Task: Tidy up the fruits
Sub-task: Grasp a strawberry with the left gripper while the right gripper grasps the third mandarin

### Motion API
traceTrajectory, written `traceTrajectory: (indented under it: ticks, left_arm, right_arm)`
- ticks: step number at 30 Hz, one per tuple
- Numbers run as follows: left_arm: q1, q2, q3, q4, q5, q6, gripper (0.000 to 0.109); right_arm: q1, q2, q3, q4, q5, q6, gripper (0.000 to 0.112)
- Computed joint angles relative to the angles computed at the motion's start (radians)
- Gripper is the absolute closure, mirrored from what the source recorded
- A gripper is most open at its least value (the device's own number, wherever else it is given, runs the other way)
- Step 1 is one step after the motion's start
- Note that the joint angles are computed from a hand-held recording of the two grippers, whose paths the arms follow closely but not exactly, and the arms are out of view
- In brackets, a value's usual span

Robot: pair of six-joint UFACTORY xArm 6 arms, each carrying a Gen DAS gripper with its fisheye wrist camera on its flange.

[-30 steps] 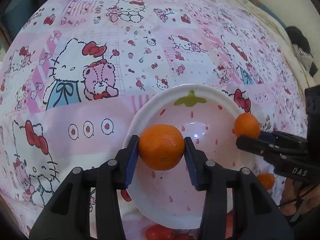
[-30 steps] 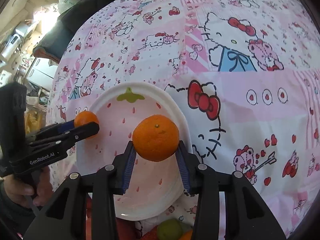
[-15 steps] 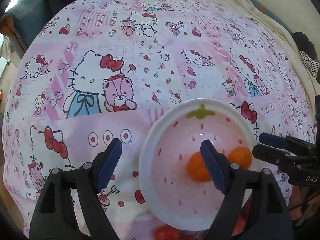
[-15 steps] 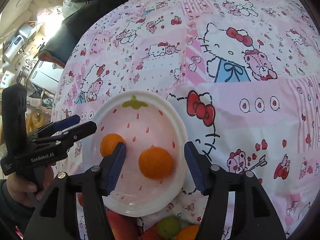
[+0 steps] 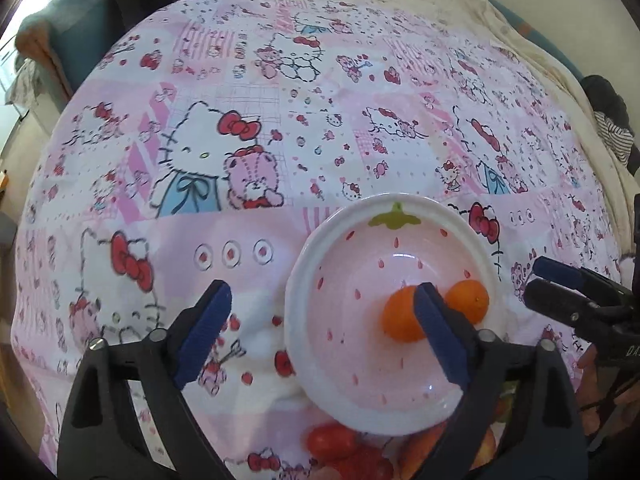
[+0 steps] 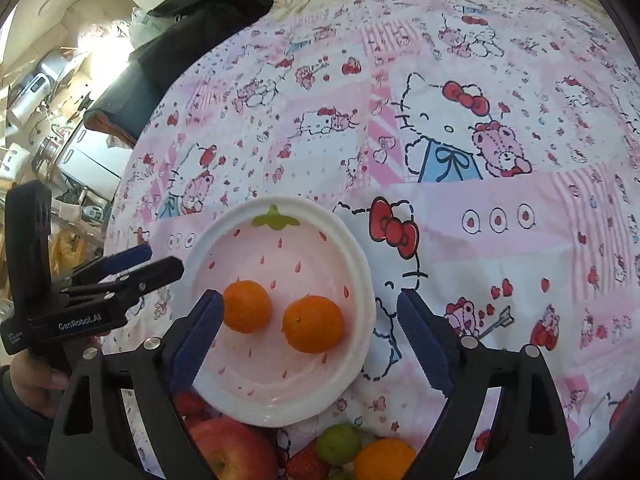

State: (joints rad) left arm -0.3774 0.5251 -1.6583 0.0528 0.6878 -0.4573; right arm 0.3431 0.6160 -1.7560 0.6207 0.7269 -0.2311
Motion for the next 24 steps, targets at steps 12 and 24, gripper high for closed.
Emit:
traceTrajectory:
  ticks: [12, 24]
  left_arm:
    - [-0.016, -0.168, 0.172, 0.04, -0.012, -0.063, 0.018]
    - [-0.021, -0.322, 0.363, 0.053, -0.003, -0.151, 0.018]
  right_arm:
    - [0.003, -0.183, 0.221, 0.013, -0.092, 0.031, 0.022]
    - [0.01, -0.37, 0.457, 0.028, -0.157, 0.077, 0.022]
